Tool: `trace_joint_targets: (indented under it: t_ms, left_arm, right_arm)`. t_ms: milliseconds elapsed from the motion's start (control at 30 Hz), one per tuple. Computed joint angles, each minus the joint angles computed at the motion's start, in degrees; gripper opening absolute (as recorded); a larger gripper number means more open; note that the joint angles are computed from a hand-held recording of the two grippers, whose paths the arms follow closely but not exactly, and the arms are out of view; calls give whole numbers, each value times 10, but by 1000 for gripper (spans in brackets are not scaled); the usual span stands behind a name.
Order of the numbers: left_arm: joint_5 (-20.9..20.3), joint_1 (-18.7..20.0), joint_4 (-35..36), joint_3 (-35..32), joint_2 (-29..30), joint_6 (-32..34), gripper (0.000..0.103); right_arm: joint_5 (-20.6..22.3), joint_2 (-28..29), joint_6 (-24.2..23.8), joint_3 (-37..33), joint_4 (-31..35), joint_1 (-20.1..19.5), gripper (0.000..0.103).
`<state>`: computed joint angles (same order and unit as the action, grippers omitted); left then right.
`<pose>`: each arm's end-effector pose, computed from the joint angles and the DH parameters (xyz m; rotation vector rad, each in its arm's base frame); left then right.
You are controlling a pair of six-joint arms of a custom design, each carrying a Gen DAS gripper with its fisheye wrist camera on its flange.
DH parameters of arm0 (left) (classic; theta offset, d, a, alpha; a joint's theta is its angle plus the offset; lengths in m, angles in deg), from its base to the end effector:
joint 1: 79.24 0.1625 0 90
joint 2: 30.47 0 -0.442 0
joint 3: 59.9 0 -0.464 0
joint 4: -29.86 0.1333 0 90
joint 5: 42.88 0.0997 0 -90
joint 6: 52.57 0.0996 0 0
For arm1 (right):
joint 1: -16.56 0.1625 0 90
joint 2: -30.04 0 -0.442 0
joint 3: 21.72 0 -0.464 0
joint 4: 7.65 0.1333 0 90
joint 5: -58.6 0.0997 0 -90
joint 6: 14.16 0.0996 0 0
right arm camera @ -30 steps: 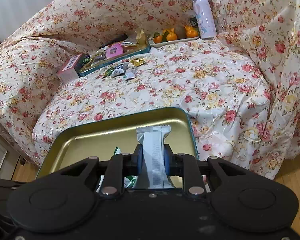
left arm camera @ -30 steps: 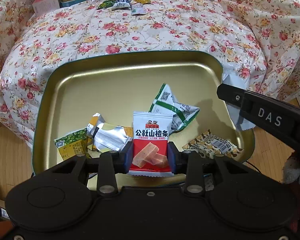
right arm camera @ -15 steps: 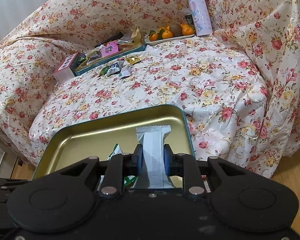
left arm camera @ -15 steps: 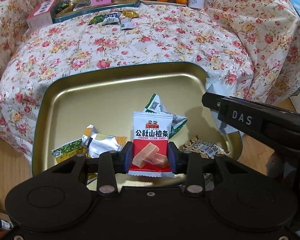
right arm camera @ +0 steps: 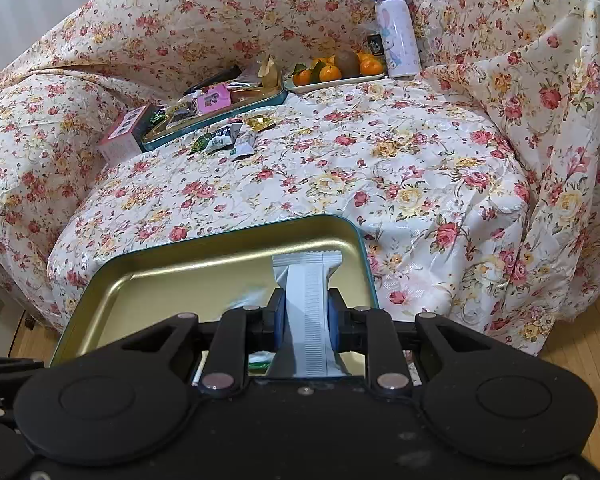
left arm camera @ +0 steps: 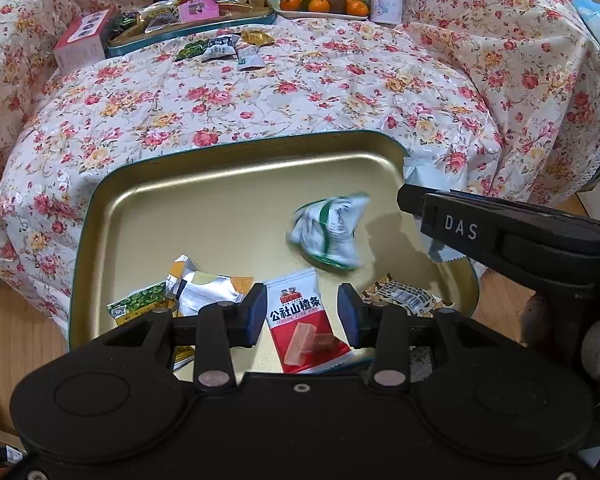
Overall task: Organize snacks
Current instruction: 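Open the left tool to drop the red-white hawthorn packet into the tray, then open the right tool to drop the white packet into the tray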
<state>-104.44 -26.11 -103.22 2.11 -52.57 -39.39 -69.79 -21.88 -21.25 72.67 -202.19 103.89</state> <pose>-0.3773 -0.8043 -0.0508 1.1080 2.4174 -0.2103 0.0373 -0.7331 0.2486 -0.3628 -2.1403 1.2108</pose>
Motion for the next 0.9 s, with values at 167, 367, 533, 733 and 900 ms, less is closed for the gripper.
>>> trace_joint_targets:
  t_ms: [167, 367, 533, 733, 900]
  left_arm:
    - [11, -1, 2, -2, 2, -5, 49]
    - [31, -2, -7, 1, 2, -18, 49]
    - [40, -1, -10, 0, 2, -30, 49]
    - [43, 0, -4, -3, 4, -34, 49]
    - [44, 0, 3, -6, 5, -39, 49]
  right_arm:
    - [0, 1, -1, -2, 4, 0, 23]
    - [-1, 3, -1, -6, 10, 0, 23]
    - [3, -2, -1, -2, 24, -2, 23]
    - [3, -1, -1, -2, 36, -2, 24]
    - [3, -2, -5, -1, 33, -1, 24]
